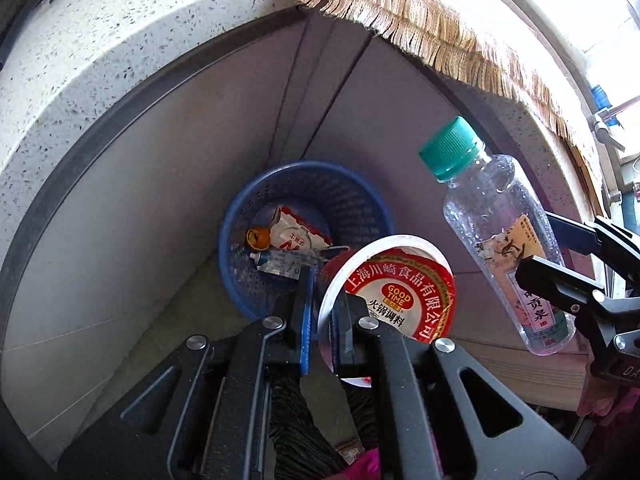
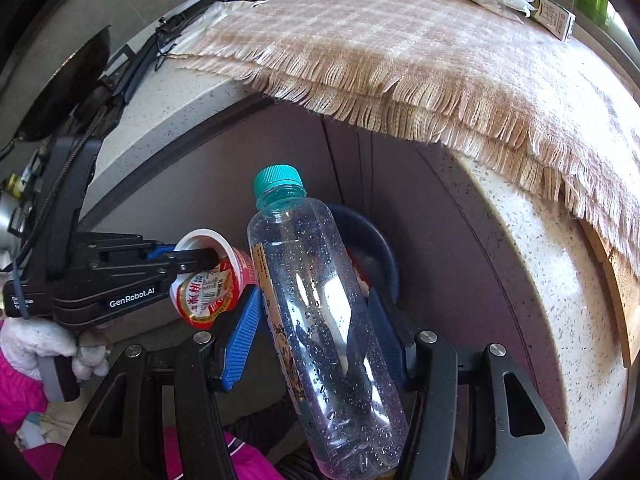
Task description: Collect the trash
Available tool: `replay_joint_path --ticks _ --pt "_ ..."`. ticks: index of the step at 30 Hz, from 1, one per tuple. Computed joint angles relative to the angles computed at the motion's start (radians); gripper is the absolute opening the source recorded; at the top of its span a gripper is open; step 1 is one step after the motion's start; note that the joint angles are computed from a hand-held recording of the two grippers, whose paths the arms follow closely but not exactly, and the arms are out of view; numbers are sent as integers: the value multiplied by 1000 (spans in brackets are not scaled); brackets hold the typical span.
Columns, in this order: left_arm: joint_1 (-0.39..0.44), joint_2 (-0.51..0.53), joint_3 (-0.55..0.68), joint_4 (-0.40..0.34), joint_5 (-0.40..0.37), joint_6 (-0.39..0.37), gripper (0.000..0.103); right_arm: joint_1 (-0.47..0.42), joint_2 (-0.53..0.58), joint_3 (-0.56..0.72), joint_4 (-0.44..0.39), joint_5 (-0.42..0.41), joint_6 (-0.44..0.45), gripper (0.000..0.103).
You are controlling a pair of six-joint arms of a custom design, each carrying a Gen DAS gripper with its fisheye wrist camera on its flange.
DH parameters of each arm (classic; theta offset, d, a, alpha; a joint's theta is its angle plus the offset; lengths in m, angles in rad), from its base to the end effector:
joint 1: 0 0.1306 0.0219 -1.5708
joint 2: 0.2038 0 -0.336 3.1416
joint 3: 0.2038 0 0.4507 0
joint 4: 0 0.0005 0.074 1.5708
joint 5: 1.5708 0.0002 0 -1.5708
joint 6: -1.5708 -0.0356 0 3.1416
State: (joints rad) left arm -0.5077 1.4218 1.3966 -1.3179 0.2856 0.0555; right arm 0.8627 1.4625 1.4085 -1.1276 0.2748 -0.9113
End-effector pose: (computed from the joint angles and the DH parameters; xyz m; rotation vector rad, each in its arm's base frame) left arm 0.4450 -0.2596 0.3493 0.7113 2.8749 -0.5031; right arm 0.3621 0.4073 0.3405 0.1382 2.6780 0.1754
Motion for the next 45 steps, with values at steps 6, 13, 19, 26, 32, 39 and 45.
replay_joint_path --ticks 6,13,19,26,32,39,45 --pt "12 -19 -9 21 7 18 30 0 -8 4 -1 34 2 56" --pt "31 -45 0 32 21 18 31 -2 -21 23 -8 80 12 57" --pt "48 -81 4 37 31 14 31 0 -24 52 -15 139 11 57" --pt "48 -152 4 79 12 36 31 -1 -11 102 -22 195 15 57" --pt "35 -161 76 136 -56 52 31 0 -17 137 -8 239 36 57" --pt "1 -132 205 223 -131 32 68 4 -72 141 16 382 21 73" --pt "-59 -63 336 222 -182 11 94 -25 -120 141 5 475 49 81"
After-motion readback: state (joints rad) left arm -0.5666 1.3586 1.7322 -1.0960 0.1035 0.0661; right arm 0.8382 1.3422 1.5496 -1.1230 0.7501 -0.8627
